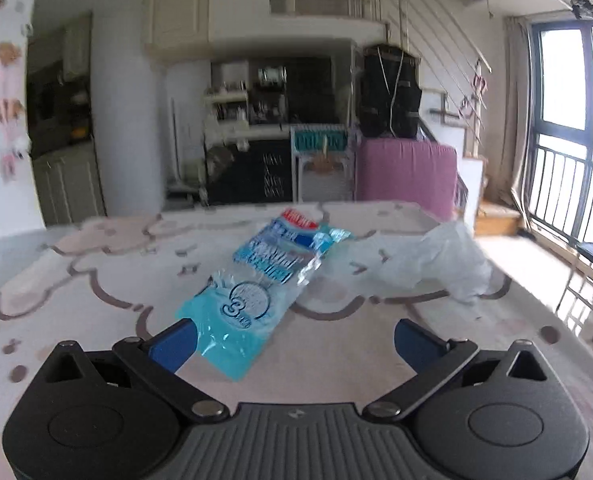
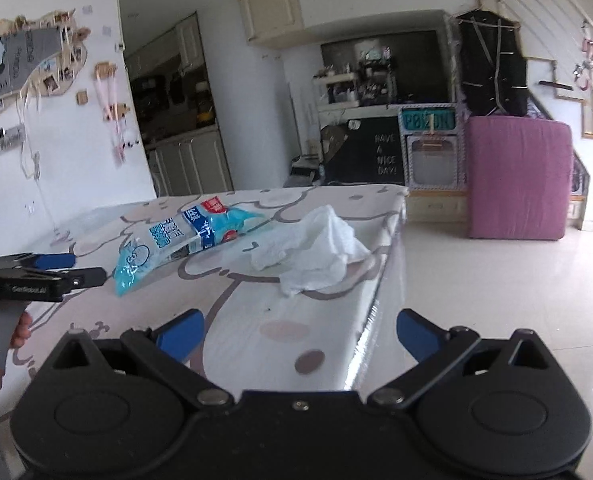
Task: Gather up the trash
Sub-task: 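Move both open grippers from the wastebasket back over the table, then grasp the blue plastic bag with the left gripper while the right gripper grasps the white tissue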
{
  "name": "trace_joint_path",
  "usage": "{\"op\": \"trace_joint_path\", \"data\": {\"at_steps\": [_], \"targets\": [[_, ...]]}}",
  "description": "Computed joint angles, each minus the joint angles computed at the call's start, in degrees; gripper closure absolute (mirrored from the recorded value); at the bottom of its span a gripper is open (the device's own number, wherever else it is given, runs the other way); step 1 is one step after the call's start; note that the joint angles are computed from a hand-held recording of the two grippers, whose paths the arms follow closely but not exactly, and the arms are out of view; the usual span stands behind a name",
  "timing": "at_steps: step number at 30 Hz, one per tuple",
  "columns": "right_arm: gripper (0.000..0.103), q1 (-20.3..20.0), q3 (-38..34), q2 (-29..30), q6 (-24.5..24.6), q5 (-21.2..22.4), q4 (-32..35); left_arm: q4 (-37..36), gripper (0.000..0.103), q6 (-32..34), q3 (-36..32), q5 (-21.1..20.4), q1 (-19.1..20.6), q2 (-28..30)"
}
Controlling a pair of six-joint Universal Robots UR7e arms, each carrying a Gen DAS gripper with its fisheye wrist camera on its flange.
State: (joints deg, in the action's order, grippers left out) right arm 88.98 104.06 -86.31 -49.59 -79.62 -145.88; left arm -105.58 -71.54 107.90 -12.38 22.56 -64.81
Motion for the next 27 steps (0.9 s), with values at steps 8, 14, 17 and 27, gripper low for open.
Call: {"op": "trace_joint_path", "data": {"at_steps": [8, 14, 17, 27], "targets": [[0.000, 4.62, -7.12, 10.14, 5.12, -4.36, -2.18, -24.28, 0.000, 24.80, 3.07, -0.15, 6.57, 0.44], [0.000, 5.55, -15.28, 18.62, 12.70, -5.58, -1.27, -41.82, 0.000, 36.24, 5.96, -4.69, 7.98, -0.08], [0.000, 6.00, -18.72, 22.56, 15.80, -7.09, -1.43, -40.70, 0.000, 34.42, 5.93, -5.17, 8.25, -0.47], [0.000, 9.85, -23.05, 30.30, 13.11, -14.63, -1.67, -34.74, 0.006, 29.40, 3.92, -6.89, 9.45, -0.58]]}}
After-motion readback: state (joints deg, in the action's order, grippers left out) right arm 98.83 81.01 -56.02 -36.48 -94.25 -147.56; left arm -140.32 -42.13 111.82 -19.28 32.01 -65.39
